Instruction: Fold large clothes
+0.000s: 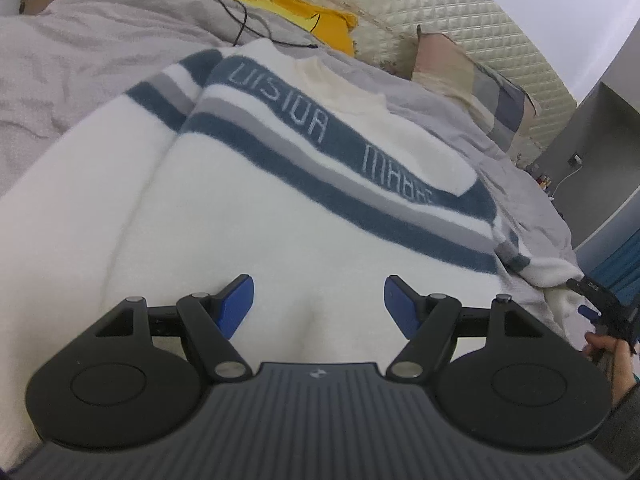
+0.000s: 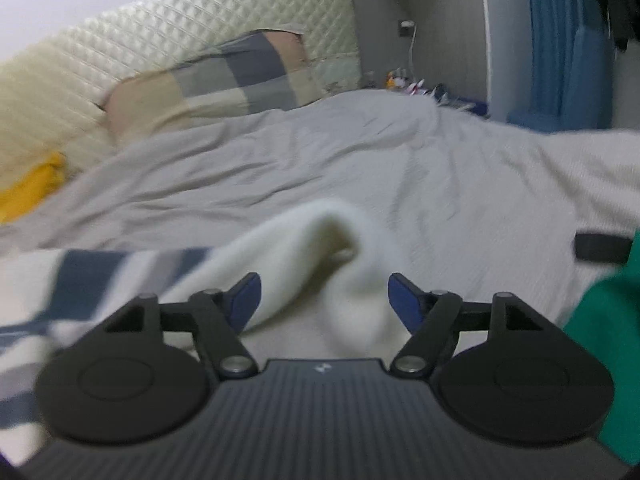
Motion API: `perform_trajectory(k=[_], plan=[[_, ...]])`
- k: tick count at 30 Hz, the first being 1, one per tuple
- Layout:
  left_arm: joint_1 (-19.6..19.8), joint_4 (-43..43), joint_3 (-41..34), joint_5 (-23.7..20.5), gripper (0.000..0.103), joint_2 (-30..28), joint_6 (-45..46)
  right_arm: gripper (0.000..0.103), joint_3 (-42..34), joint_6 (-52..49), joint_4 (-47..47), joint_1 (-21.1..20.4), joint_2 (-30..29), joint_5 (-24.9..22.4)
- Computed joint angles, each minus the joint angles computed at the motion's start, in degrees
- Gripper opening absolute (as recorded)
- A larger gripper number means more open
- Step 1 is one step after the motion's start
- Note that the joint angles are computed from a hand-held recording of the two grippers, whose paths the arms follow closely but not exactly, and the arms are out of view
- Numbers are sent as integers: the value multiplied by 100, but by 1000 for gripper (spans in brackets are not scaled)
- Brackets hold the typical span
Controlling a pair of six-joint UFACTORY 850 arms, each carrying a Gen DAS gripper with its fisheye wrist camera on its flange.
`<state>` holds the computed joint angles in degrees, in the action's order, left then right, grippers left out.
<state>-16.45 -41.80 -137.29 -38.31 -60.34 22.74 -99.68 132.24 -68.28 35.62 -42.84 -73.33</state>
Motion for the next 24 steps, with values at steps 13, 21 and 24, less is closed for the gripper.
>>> perform_trajectory(k=[13,21,24], plan=[[34,-152,1362,329,76,895,383,72,-1571,886,298,983,-667,1893],[29,-44,1803,842,76,1159,255,73,-1242,2156,379,967,-796,3610],[51,12,1769,878,76,1130,51,67,-1231,2383,56,982,-799,3686]])
